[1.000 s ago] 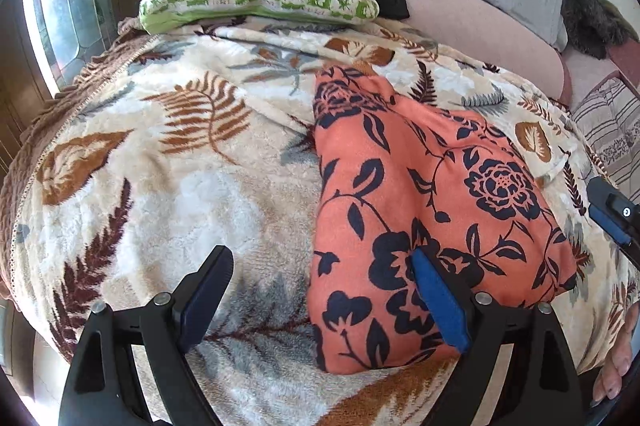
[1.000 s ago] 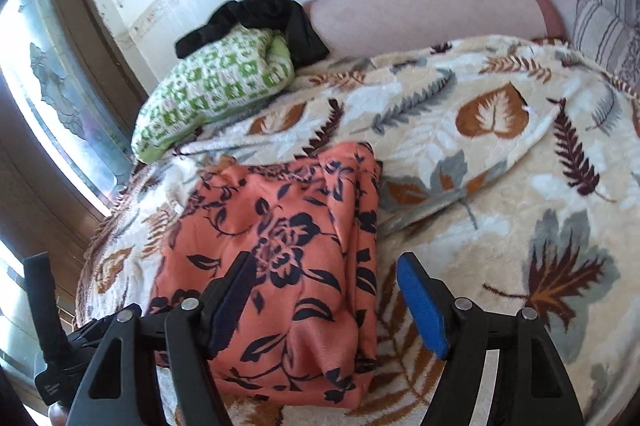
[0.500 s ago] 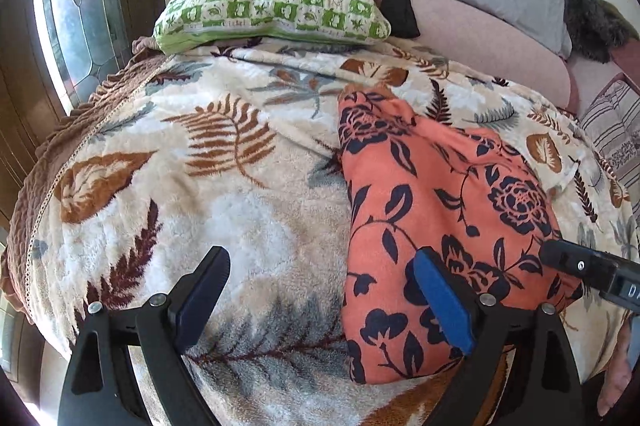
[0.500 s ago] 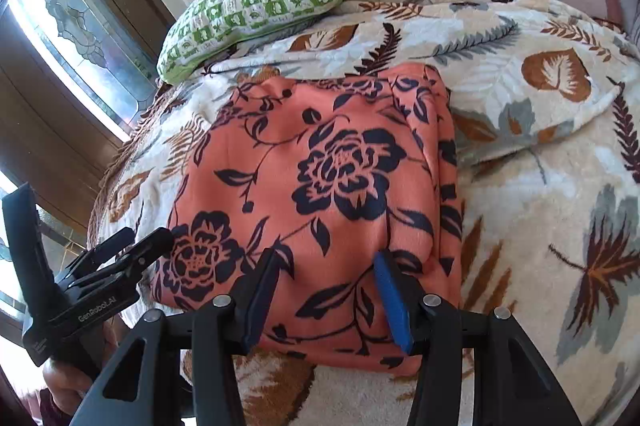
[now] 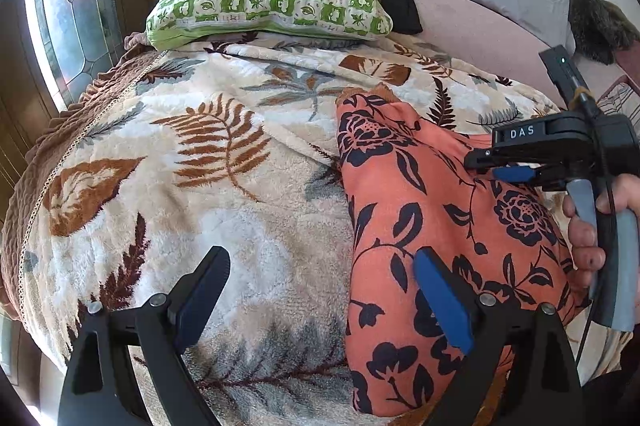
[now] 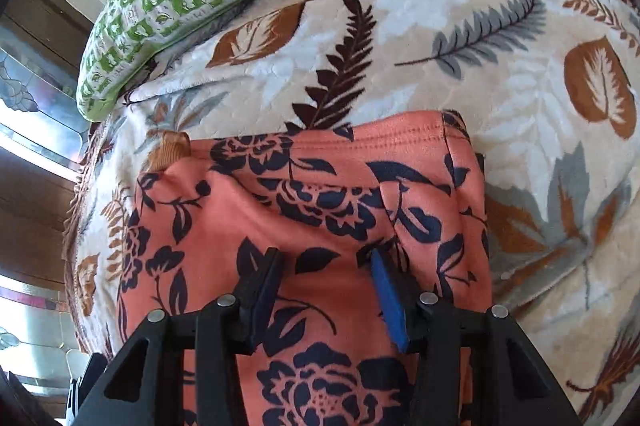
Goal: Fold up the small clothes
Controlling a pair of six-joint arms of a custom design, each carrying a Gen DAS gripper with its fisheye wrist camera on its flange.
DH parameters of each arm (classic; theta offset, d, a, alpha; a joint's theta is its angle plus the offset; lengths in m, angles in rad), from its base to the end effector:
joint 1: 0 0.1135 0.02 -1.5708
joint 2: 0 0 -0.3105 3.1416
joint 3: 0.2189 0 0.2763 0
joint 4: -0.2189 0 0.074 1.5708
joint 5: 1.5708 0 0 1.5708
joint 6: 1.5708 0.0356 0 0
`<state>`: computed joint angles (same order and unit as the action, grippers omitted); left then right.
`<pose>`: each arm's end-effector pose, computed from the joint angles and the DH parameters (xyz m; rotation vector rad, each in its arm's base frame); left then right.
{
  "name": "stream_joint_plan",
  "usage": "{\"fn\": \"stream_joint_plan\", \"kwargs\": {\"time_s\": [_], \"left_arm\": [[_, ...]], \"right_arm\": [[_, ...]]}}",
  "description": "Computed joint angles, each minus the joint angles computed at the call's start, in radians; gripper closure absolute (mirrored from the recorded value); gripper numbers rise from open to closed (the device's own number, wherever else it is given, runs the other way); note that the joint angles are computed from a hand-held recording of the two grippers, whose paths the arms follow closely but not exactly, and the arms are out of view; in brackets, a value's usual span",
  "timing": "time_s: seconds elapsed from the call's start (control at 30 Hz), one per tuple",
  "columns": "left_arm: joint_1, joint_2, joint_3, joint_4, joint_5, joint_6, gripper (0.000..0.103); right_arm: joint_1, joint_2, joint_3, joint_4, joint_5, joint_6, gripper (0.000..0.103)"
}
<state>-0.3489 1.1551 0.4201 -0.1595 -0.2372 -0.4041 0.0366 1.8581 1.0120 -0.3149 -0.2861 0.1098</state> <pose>0.1935 -0.0615 0.1765 -0.1688 2.4258 -0.0449 0.3742 0.0238 0.1499 0.0182 2.7238 0.4325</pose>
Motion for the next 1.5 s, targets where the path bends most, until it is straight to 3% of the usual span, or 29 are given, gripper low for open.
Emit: {"fn": "stream_joint_plan", "kwargs": {"time_s": [0.23,0.47,0.67,0.8,0.93,1.1,1.3,1.43,1.5], "left_arm": [[0.01,-0.001,-0.001,-0.002,0.015,0.008,0.009],[0.008,0.013,-0.002,0.003,0.005,0.007,0.009],[-0.031,0.017,-0.002,0.008,-0.032,-0.003,0.009],[-0.076,0.005,0.004,-0.021,-0.078,-0.015,0.009],[-0.132,-0.032,0.018,-0.093,-0.129,-0.055,0.009],[-0.284,-0.121,0.088,-0.301,-0.317,-0.173,0.009],[-0.528,-0.236,0.239,-0.653,-0.575,-0.394,0.009],[-0.717,-0.153,0.405,-1.038,-0.789,-0.716,0.008],[-0.8,-0.117,0.474,-1.223,-0.851,-0.875,0.008]], "right_arm": [[0.137,-0.082,0.018,0.044,-0.007,-0.006,0.053],[0.225,0.161,0.167,0.008,-0.001,0.057,0.051],[0.166,-0.008,-0.013,0.102,-0.054,0.06,0.051],[0.049,-0.241,-0.193,0.101,-0.078,-0.016,0.05],[-0.098,-0.54,-0.361,0.042,-0.087,-0.111,0.041],[-0.282,-0.871,-0.477,-0.096,-0.131,-0.221,0.037],[-0.441,-1.157,-0.521,-0.271,-0.228,-0.309,0.037],[-0.505,-1.319,-0.516,-0.387,-0.282,-0.356,0.036],[-0.582,-1.367,-0.494,-0.464,-0.353,-0.403,0.035]]}}
